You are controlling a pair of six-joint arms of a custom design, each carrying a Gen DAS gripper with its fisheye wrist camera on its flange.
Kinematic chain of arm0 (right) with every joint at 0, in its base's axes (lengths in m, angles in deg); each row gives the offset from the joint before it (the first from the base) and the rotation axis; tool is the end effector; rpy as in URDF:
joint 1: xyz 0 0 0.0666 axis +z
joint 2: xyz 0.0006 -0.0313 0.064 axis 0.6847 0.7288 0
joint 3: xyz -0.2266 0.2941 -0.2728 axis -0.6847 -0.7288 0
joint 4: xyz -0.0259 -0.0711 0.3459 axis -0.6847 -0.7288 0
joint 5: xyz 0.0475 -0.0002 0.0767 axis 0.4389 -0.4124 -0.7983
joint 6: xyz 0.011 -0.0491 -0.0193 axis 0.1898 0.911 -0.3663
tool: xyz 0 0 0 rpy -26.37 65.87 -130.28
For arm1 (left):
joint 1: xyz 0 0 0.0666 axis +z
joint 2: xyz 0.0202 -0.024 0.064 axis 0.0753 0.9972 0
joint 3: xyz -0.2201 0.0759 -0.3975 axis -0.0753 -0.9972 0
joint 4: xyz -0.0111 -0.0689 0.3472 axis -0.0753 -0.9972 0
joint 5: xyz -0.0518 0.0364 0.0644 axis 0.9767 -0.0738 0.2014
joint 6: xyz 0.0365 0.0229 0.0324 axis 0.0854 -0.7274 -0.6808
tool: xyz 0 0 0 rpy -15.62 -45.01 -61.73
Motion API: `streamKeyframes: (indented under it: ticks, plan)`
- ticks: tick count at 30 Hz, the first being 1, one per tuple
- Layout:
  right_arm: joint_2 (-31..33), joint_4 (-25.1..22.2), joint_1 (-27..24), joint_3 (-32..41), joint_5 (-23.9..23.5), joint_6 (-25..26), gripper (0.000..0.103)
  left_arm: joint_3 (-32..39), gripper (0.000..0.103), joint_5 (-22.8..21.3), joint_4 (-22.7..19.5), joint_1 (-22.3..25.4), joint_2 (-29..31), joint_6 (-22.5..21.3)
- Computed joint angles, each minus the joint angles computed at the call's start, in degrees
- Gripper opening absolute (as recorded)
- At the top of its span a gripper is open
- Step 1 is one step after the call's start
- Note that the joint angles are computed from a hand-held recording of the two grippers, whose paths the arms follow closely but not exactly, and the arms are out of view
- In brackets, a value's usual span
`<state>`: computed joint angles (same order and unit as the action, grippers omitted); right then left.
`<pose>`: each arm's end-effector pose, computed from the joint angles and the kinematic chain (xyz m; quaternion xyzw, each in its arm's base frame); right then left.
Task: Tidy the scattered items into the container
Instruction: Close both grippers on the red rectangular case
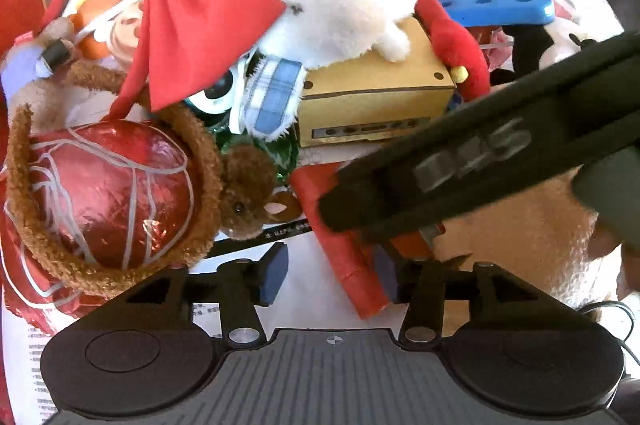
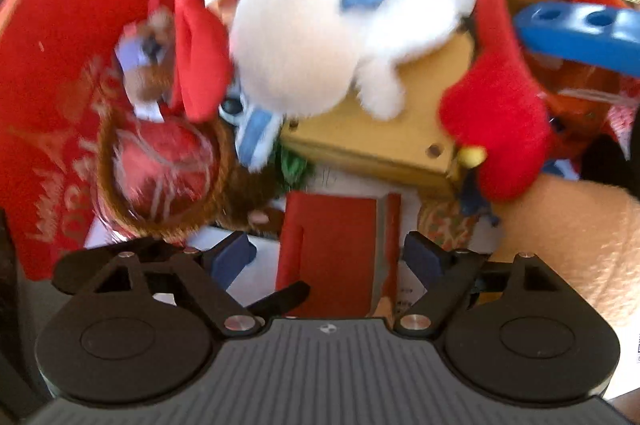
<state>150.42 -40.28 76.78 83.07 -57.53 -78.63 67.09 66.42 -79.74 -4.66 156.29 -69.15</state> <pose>0.4758 0.3189 0.5512 0.0175 0.9846 0.1317 0.1133 0.4490 -0.0840 0.4967 0.1950 0.9456 -0.1721 0.1953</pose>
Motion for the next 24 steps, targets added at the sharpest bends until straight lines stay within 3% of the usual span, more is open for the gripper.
streamKeyframes:
  ticks: [2, 5, 8, 10, 12, 14, 16, 19, 24]
  plan:
    - [1.57, -1.86, 0.23, 1.16, -1.37, -0.31, 0.091, 0.19, 0.066, 0.26, -0.51, 0.12, 0.11, -0.4]
    - [3.07, -2.96, 1.18, 1.81, 0.54, 0.36, 0.09, 0.08, 0.07, 1.13, -0.37, -0.31, 0.72, -0.2]
    - [1.7, 1.59, 1.06, -2.25, -3.29, -1.19, 0.081, 0.09, 0.076, 0.58, -0.48, -0.16, 0.81, 0.04]
    - [0.77, 3.87, 1.44, -3.95, -2.39, -1.59, 0.078, 0.22, 0.078, 0.65, -0.5, 0.09, 0.77, 0.26]
    - [-0.64, 6.94, 0.78, -6.38, -3.21, -4.22, 0.068, 0.37, 0.081, 0.05, -0.56, 0.06, 0.68, 0.23]
    - [-1.68, 8.71, -0.49, -8.11, -4.63, -7.28, 0.051, 0.72, 0.08, -0.84, -0.73, -0.22, 0.62, 0.26]
    - [-2.51, 10.28, -1.62, -9.79, -6.46, -9.59, 0.047, 0.91, 0.077, -1.55, -0.83, -0.44, 0.43, -0.08]
    - [-2.82, 10.55, -1.78, -10.11, -7.06, -9.89, 0.047, 1.31, 0.069, -2.78, -0.95, -0.49, 0.06, 0.38]
    - [-2.95, 11.36, -1.81, -10.74, -7.1, -9.28, 0.048, 2.72, 0.068, 1.17, -2.65, 1.46, 0.23, 2.55]
